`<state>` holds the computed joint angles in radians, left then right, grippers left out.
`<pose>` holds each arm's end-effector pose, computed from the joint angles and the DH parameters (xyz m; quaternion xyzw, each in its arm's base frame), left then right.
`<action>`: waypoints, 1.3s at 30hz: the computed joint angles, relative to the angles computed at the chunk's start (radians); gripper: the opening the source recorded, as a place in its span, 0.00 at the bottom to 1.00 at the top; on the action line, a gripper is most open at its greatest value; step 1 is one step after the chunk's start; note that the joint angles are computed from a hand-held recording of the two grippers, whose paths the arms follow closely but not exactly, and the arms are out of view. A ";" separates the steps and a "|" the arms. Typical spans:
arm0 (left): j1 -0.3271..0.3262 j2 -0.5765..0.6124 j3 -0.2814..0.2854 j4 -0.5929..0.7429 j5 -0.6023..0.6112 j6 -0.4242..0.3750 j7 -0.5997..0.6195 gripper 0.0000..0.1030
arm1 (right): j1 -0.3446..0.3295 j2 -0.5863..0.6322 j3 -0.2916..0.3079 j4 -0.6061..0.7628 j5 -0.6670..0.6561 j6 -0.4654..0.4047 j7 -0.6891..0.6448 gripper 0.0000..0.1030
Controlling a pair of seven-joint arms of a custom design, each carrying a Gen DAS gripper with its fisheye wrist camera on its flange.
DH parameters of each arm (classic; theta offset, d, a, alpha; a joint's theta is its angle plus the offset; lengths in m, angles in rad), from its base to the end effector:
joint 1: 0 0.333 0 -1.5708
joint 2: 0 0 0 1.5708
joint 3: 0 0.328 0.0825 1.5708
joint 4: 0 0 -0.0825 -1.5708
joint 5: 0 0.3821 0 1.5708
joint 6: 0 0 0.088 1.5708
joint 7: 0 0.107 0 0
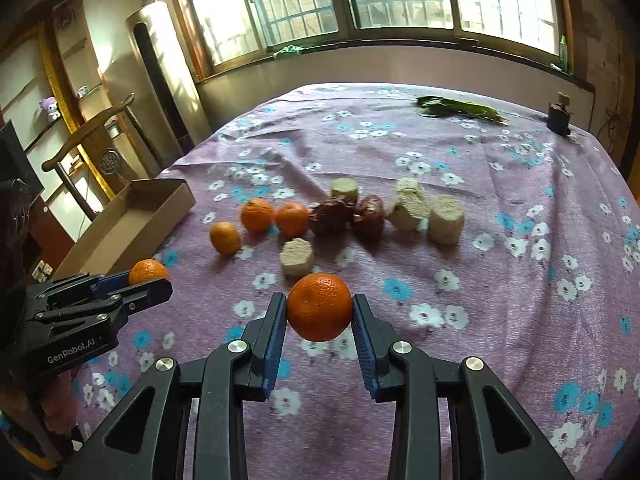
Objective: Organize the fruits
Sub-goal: 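Grasp a mandarin with the left gripper while the right gripper grasps another mandarin, then carry the left gripper's mandarin over the cardboard box while the right gripper carries its mandarin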
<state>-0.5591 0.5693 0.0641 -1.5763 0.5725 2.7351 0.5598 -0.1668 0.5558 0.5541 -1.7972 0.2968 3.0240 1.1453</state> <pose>0.6376 -0.3783 0.3811 -0.6760 0.6542 -0.2698 0.2055 0.6793 0.1885 0.3674 -0.7546 0.5277 -0.1181 0.3718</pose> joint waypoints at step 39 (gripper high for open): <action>0.244 -0.116 -0.041 -0.168 -0.012 -0.169 -0.102 0.32 | 0.560 0.420 -0.250 0.848 -0.019 -0.593 -0.150 0.35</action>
<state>-0.3149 0.4535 0.0227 -1.7444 0.5609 2.5659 0.4579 0.3934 0.9756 0.3039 -0.9493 0.2774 2.4312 0.9953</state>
